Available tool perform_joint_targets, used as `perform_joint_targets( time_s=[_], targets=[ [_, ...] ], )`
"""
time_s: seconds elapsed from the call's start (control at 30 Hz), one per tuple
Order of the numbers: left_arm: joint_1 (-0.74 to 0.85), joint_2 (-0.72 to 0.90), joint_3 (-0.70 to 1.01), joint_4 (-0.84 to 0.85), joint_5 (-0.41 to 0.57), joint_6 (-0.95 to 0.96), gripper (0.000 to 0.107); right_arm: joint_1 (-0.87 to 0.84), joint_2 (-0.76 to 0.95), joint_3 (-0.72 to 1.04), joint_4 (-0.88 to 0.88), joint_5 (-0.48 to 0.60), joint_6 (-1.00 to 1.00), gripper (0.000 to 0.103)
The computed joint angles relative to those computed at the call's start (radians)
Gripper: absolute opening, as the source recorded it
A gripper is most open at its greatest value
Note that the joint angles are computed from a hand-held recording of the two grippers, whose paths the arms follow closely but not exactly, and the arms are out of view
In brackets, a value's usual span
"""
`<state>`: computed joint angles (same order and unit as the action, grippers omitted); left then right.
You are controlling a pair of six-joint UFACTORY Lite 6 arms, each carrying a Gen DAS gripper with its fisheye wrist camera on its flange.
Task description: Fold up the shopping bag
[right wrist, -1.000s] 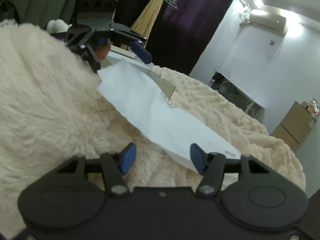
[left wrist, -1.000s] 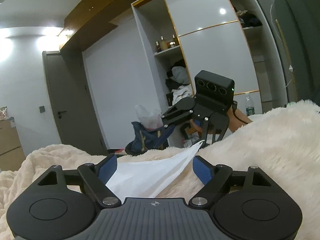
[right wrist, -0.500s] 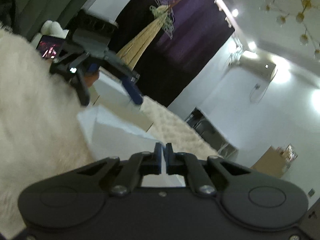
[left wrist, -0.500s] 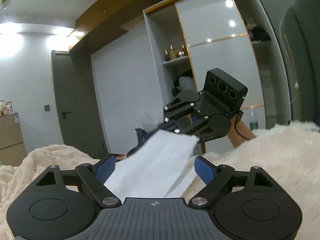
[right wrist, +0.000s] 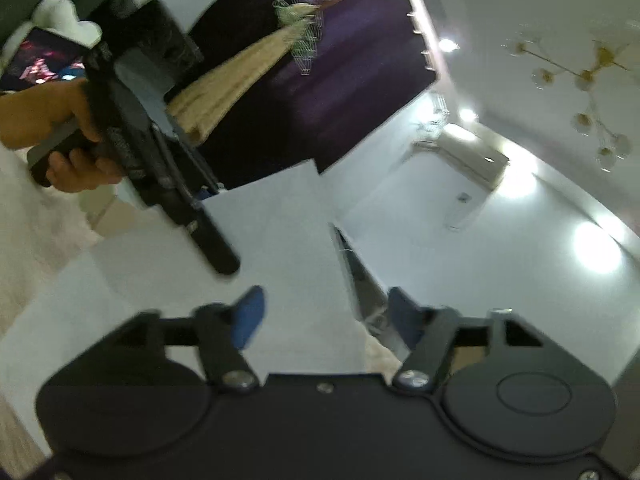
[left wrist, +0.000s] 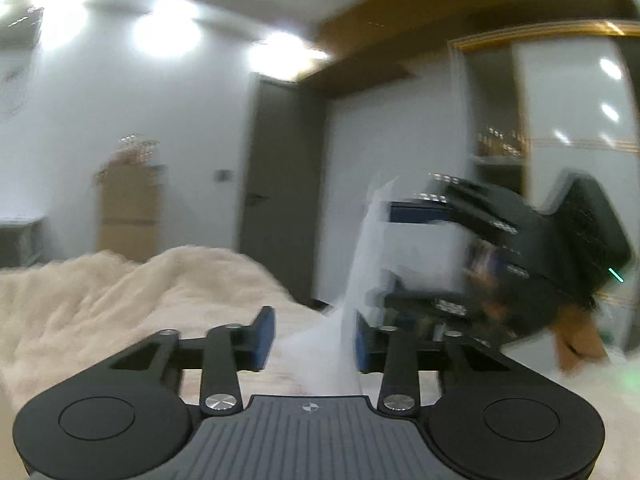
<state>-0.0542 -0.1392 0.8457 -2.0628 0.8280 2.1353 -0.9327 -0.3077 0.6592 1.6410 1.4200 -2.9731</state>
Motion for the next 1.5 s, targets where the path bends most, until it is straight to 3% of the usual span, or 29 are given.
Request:
perform_joint_targets(
  time_s=[0.17, 0.3, 0.4, 0.47, 0.6, 0.67, 0.73, 0.83, 0.93, 1.0, 1.1, 1.17, 1.23, 1.3, 1.33, 1.4, 1.5],
  targets=[
    [0.079, 0.103, 0.061, 0.003, 0.02, -0.047, 0.019, -0.124, 0.177, 0.098, 0.013, 0.061, 0.106, 0.077],
    [0.109, 0.134, 0.098, 0.017, -0.021, -0.072, 0.022, -0.148, 0.381, 0.26, 0.038, -0.027, 0.225, 0.078],
    [0.121, 0.11, 0.115, 0.049, -0.087, -0.071, 0.052, -0.17, 0.57, 0.41, 0.033, -0.058, 0.228, 0.078],
    [0.16, 0.051, 0.079, 0.112, -0.066, -0.061, 0.072, -0.202, 0.698, 0.524, -0.009, -0.009, 0.212, 0.078],
    [0.266, -0.059, 0.019, 0.274, 0.106, -0.039, 0.092, -0.251, 0.913, 0.759, -0.132, 0.06, 0.228, 0.079],
    [0.322, -0.132, -0.021, 0.421, 0.297, -0.005, 0.094, -0.255, 0.946, 0.812, -0.194, 0.027, 0.238, 0.079],
    [0.31, -0.192, -0.075, 0.46, 0.356, 0.083, 0.095, -0.252, 0.947, 0.812, -0.233, 0.007, 0.212, 0.079],
    [0.227, -0.299, -0.165, 0.469, 0.317, 0.228, 0.095, -0.23, 0.91, 0.762, -0.263, -0.009, 0.148, 0.079],
    [0.07, -0.363, -0.226, 0.46, 0.147, 0.334, 0.095, -0.201, 0.841, 0.651, -0.242, -0.048, 0.064, 0.08],
    [-0.005, -0.341, -0.223, 0.429, 0.094, 0.348, 0.095, -0.157, 0.819, 0.623, -0.212, -0.09, 0.045, 0.08],
    [-0.068, -0.297, -0.201, 0.364, 0.052, 0.342, 0.092, -0.103, 0.811, 0.596, -0.181, -0.122, 0.024, 0.08],
    [-0.124, -0.286, -0.211, 0.271, 0.005, 0.386, 0.081, -0.074, 0.803, 0.574, -0.174, -0.136, 0.01, 0.079],
    [-0.196, -0.264, -0.204, 0.234, -0.06, 0.386, 0.05, -0.05, 0.801, 0.567, -0.178, -0.146, 0.008, 0.075],
    [-0.265, -0.237, -0.194, 0.193, -0.122, 0.391, 0.029, -0.045, 0.8, 0.582, -0.217, -0.151, 0.023, 0.059],
    [-0.296, -0.231, -0.192, 0.176, -0.157, 0.397, 0.017, -0.05, 0.797, 0.584, -0.235, -0.15, 0.014, 0.058],
    [-0.319, -0.222, -0.179, 0.151, -0.191, 0.4, 0.006, -0.067, 0.788, 0.573, -0.231, -0.138, -0.017, 0.061],
    [-0.278, -0.23, -0.178, 0.067, -0.158, 0.397, 0.004, -0.159, 0.789, 0.614, -0.226, -0.036, 0.037, 0.068]
  ],
)
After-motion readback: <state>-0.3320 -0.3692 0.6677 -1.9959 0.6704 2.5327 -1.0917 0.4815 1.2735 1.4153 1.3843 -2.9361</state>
